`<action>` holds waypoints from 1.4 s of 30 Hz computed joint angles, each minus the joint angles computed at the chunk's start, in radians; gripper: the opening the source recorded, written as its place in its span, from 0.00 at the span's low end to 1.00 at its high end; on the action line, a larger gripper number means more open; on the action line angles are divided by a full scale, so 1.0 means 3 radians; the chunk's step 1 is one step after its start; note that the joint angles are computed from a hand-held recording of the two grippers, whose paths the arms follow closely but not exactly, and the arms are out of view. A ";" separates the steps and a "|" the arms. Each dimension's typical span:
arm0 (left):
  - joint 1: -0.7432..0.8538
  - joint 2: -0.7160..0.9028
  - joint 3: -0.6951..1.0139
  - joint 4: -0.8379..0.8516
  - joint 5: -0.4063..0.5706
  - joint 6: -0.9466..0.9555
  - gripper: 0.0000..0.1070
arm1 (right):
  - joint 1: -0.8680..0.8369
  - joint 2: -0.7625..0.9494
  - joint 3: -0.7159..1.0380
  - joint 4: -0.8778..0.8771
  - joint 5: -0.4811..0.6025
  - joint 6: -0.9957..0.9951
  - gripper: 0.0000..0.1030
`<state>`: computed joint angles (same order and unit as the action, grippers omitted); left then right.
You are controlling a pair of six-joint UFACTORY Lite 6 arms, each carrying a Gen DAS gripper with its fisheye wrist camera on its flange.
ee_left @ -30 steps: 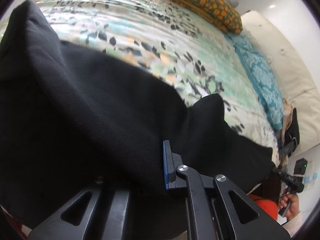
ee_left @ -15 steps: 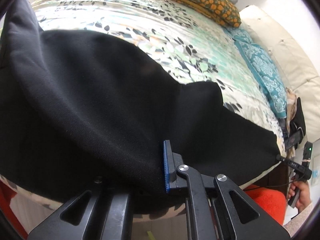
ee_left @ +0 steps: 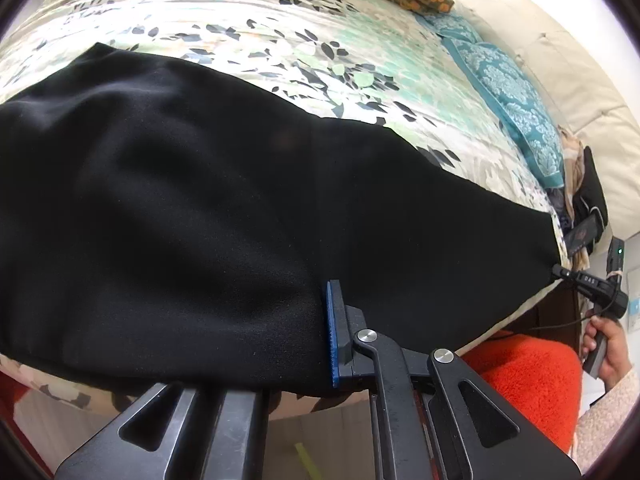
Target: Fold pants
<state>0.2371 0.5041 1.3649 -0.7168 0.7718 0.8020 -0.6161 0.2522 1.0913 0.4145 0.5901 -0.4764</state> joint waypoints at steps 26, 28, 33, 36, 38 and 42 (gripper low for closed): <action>0.0922 0.0135 0.0421 0.0572 -0.0658 0.0597 0.67 | 0.2539 -0.0574 -0.0121 -0.0181 -0.0438 0.1906 0.62; 0.0894 0.0404 0.0529 0.1270 -0.0922 0.0298 0.67 | 0.3068 0.0007 0.0298 -0.0069 -0.0683 0.2070 0.62; 0.1196 0.0573 0.0836 0.1753 -0.1019 0.0123 0.79 | 0.3954 0.1573 0.1746 -0.1473 -0.0301 0.3130 0.62; 0.1397 0.0906 0.1379 0.1804 -0.0811 -0.0072 0.83 | 0.4055 0.1530 0.1386 -0.2386 -0.0534 0.4036 0.82; 0.1502 0.0983 0.1494 0.1739 -0.0853 0.0002 0.85 | 0.3948 0.1417 0.1118 -0.2397 -0.0701 0.4216 0.90; 0.1704 0.0915 0.1539 0.1164 -0.0583 0.0437 0.80 | 0.3961 0.1456 0.1150 -0.2690 -0.0606 0.4430 0.99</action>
<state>0.7483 0.7786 1.8264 -0.3677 0.5968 0.9330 0.5721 0.6889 1.4364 -0.3925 0.4083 0.8527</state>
